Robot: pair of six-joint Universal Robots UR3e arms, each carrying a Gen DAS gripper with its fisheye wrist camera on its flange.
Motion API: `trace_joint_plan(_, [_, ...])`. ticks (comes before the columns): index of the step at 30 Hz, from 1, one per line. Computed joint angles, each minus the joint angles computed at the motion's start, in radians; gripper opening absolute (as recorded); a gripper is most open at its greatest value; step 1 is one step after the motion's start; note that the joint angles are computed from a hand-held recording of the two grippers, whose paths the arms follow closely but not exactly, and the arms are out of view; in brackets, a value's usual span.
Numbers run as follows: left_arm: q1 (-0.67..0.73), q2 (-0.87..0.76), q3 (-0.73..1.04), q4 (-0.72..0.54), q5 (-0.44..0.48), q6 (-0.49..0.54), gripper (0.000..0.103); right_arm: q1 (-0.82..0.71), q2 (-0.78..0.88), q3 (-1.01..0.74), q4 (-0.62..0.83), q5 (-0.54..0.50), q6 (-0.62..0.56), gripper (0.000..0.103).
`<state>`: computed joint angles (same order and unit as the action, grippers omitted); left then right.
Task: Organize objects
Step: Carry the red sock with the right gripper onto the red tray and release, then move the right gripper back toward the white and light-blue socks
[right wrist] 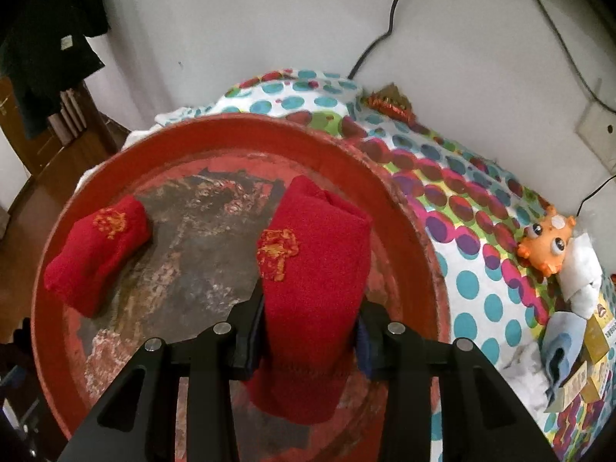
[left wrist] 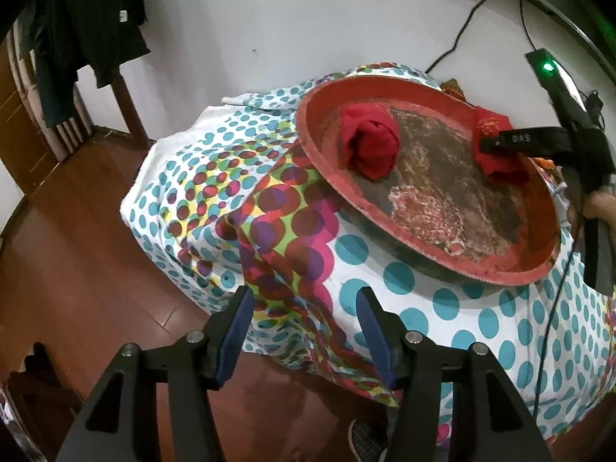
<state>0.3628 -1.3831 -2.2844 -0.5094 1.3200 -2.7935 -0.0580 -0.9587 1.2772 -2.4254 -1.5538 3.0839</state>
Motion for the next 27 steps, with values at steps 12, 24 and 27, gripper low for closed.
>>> trace_joint_plan(12, [-0.013, -0.005, 0.0, 0.008, 0.004, -0.004, 0.057, -0.113, -0.364, 0.478, -0.235, 0.179, -0.043, 0.074])
trace_joint_plan(24, [-0.07, 0.005, -0.008, 0.015, 0.017, -0.014, 0.057, -0.571, -0.826, 0.938, -0.198, 0.382, -0.214, 0.074])
trace_joint_plan(27, [-0.079, 0.011, -0.015, 0.026, 0.022, -0.011, 0.057, -0.646, -0.827, 0.971, -0.19, 0.381, -0.249, 0.069])
